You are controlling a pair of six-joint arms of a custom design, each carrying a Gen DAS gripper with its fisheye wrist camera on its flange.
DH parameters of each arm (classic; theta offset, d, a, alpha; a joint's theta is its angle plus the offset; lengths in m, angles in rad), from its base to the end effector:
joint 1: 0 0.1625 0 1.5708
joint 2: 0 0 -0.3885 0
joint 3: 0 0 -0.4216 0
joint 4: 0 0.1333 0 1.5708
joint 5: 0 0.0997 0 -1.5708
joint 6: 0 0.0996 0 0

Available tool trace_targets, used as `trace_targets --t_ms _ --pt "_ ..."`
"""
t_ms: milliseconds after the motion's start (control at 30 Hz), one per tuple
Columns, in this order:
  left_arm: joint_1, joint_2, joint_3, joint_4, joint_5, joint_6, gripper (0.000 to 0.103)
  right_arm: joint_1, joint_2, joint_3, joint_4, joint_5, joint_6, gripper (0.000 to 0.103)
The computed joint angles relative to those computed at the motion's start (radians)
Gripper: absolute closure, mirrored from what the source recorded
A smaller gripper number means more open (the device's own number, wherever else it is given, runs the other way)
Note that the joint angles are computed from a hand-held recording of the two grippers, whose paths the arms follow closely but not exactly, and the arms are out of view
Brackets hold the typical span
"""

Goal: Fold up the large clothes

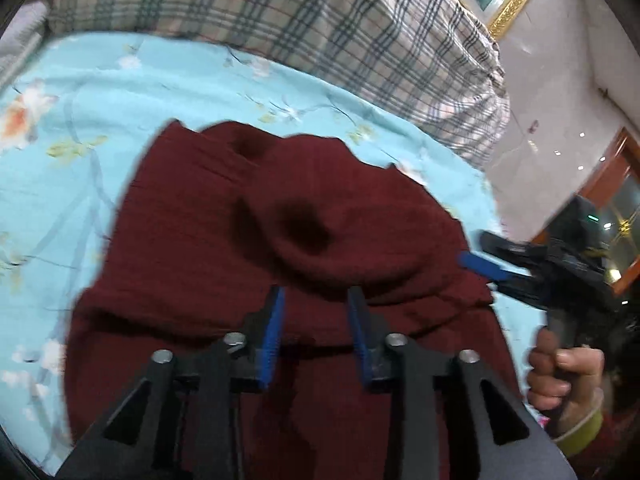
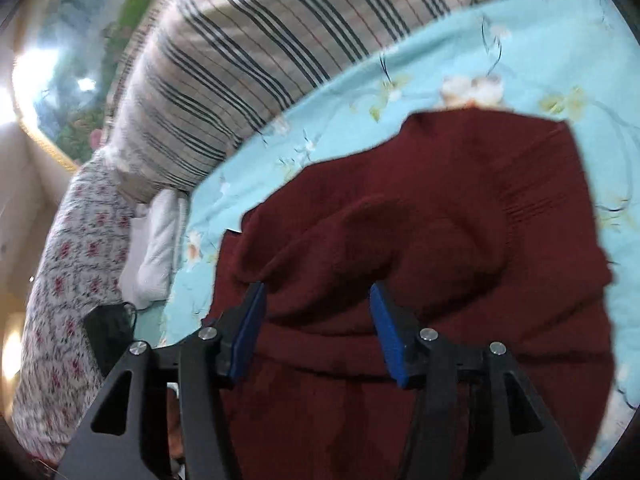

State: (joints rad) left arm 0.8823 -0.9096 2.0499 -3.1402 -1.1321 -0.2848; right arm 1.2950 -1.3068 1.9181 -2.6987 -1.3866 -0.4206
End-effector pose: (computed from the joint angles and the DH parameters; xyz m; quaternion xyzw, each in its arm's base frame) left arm -0.2092 -0.5306 0.0455 0.1458 0.9436 -0.2831 0.0907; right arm -0.0126 -0.6010 0.2597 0.0931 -0.9585 0.2694 0.0032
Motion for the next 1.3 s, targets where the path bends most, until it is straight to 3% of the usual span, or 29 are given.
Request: trace_targets --t_ms 67,133,200,233,267,300,400,533,600,733,833,867,900,967,1067,1133,1167,1200,1233,1300 --pt "0.014 0.013 -0.026 0.026 -0.042 -0.015 0.06 0.023 0.063 -0.054 0.009 -0.048 0.052 0.048" --pt "0.031 0.022 -0.049 0.053 -0.08 -0.041 0.047 0.032 0.112 -0.098 0.024 -0.086 0.104 0.048" --pt "0.049 0.023 -0.059 0.057 -0.109 -0.061 0.046 0.029 0.152 -0.131 0.032 -0.092 0.14 0.051" --pt "0.058 0.026 -0.065 0.058 -0.123 -0.074 0.043 0.028 0.165 -0.138 0.022 -0.092 0.146 0.06" --pt "0.067 0.027 -0.072 0.06 -0.136 -0.082 0.042 0.024 0.166 -0.134 0.013 -0.078 0.143 0.094" --pt "0.075 0.029 -0.079 0.061 -0.149 -0.092 0.04 0.02 0.163 -0.131 0.013 -0.063 0.142 0.099" --pt "0.096 0.035 -0.097 0.063 -0.181 -0.114 0.037 0.009 0.114 -0.076 -0.018 -0.01 0.114 0.099" --pt "0.108 0.044 -0.112 0.06 -0.205 -0.127 0.034 -0.017 -0.017 0.054 -0.021 0.11 0.007 0.099" --pt "0.11 0.055 -0.125 0.065 -0.205 -0.13 0.033 -0.025 -0.05 0.088 0.015 0.105 -0.033 0.099" --pt "0.11 0.073 -0.151 0.093 -0.191 -0.122 0.034 -0.009 -0.073 0.13 0.029 -0.069 -0.08 0.095" --pt "0.107 0.081 -0.169 0.114 -0.173 -0.111 0.034 -0.037 -0.127 0.154 0.002 0.01 -0.066 0.091" --pt "0.107 0.084 -0.174 0.118 -0.171 -0.109 0.034 -0.048 -0.142 0.161 -0.026 0.033 -0.059 0.082" --pt "0.109 0.088 -0.181 0.121 -0.17 -0.107 0.035 -0.056 -0.151 0.163 -0.056 0.053 -0.042 0.06" --pt "0.111 0.095 -0.192 0.126 -0.163 -0.105 0.036 -0.061 -0.136 0.14 -0.132 0.045 0.02 0.028" --pt "0.105 0.107 -0.209 0.145 -0.13 -0.095 0.052 -0.05 -0.07 0.075 -0.179 -0.035 0.071 0.028" --pt "0.107 0.115 -0.222 0.166 -0.136 -0.074 0.092 -0.042 0.0 -0.001 -0.14 -0.121 0.113 0.032" --pt "0.108 0.117 -0.226 0.176 -0.142 -0.064 0.1 -0.04 0.023 -0.023 -0.126 -0.142 0.126 0.044" --pt "0.103 0.117 -0.225 0.177 -0.132 -0.05 0.098 -0.042 0.045 -0.044 -0.11 -0.16 0.14 0.077" --pt "0.09 0.111 -0.215 0.159 -0.113 -0.015 0.099 -0.051 0.059 -0.065 -0.067 -0.157 0.152 0.096" --pt "0.068 0.087 -0.178 0.096 -0.105 0.039 0.099 -0.072 0.033 -0.04 -0.056 -0.062 0.144 0.099"
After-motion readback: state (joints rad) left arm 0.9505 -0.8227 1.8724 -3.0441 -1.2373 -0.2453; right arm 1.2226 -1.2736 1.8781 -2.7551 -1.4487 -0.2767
